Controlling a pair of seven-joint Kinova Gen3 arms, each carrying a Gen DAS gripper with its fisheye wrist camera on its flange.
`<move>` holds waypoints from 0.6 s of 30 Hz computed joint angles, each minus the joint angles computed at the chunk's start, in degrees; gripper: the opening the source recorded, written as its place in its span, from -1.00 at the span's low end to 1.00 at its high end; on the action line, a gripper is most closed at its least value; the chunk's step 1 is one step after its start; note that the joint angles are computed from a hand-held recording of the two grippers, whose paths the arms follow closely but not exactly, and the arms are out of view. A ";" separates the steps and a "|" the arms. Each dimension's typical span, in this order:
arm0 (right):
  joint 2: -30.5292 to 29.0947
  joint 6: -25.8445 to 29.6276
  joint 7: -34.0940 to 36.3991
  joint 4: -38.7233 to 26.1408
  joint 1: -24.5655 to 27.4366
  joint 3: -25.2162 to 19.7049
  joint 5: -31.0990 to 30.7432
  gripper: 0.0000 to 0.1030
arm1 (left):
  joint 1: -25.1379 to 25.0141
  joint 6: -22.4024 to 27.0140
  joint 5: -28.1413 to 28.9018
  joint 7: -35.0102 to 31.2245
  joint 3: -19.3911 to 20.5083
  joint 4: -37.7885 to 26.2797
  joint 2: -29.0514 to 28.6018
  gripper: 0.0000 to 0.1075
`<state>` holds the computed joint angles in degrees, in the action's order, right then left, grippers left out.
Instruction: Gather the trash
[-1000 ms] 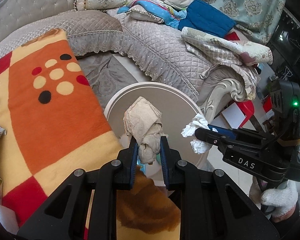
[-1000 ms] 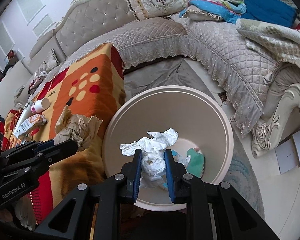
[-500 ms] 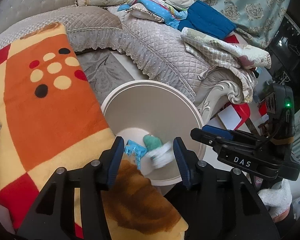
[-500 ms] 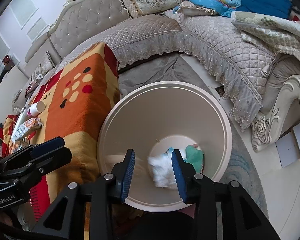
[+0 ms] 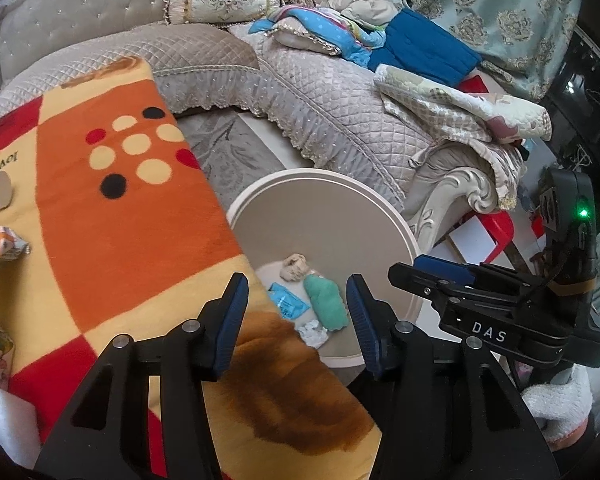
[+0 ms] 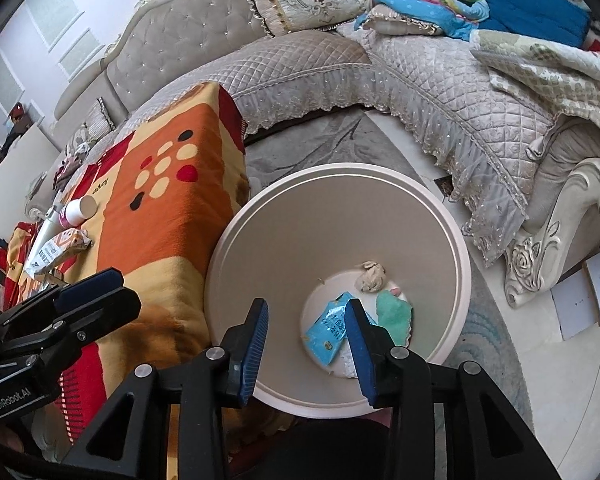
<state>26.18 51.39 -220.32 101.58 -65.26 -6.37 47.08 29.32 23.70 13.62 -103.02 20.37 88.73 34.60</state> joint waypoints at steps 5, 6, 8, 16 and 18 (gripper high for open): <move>0.88 2.41 2.07 -2.36 -0.44 -0.19 -0.69 -0.23 | -0.58 -1.22 0.45 0.74 -0.38 1.51 -0.98 -0.08; 1.18 3.21 2.63 -3.13 -0.62 -0.18 -0.88 -0.23 | -0.67 -1.72 0.45 0.93 -0.48 1.97 -1.29 -0.08; 1.55 4.15 3.17 -4.13 -0.97 -0.07 -1.05 -0.22 | -0.93 -2.49 0.44 1.33 -0.55 2.76 -1.84 -0.08; 3.90 9.91 6.51 -10.00 -2.81 0.56 -1.71 -0.19 | -1.63 -6.59 -0.07 4.18 -2.06 6.97 -4.94 -0.08; 4.83 12.42 7.14 -12.17 -3.76 1.00 -1.53 -0.14 | -3.05 -7.60 0.02 4.51 -1.21 8.22 -5.73 -0.08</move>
